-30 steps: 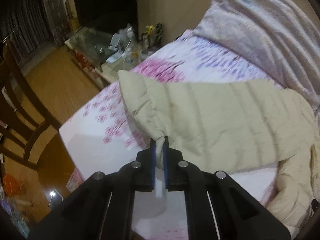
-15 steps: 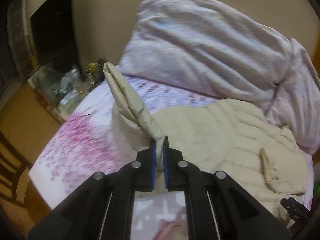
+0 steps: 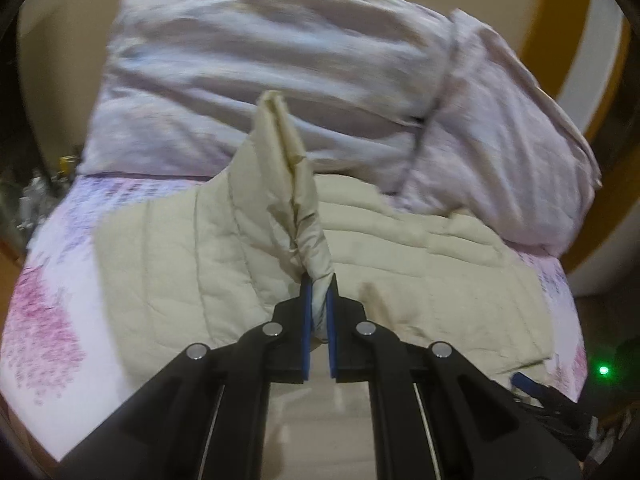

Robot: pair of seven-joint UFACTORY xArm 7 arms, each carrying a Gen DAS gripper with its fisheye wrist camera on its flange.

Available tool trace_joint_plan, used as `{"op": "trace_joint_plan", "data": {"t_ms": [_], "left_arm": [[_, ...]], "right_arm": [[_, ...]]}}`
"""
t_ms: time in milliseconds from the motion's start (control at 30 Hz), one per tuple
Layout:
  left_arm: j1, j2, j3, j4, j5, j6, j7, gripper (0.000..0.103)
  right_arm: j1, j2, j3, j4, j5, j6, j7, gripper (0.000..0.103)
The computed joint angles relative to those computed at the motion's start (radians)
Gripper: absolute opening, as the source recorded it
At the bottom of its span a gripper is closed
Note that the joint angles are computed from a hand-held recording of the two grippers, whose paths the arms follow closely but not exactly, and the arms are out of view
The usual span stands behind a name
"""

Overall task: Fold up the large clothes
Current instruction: 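Lift the sleeve with the left gripper and fold it across the body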

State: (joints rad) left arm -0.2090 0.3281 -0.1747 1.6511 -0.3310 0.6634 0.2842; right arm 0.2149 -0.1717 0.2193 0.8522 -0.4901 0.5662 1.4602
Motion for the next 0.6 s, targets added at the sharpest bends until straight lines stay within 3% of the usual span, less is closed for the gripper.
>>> {"op": "trace_joint_plan", "data": {"t_ms": [467,600], "left_arm": [[-0.074,0.008,-0.074,-0.011,-0.100,0.099,0.094,0.008],[-0.099,-0.013,-0.071,-0.041,-0.097,0.095,0.123,0.016]], "right_arm": [[-0.039,-0.081,0.006,-0.071,0.008,0.029,0.016,0.090],[-0.056,-0.108,0.011,-0.089,0.008,0.022,0.020,0.090]]}}
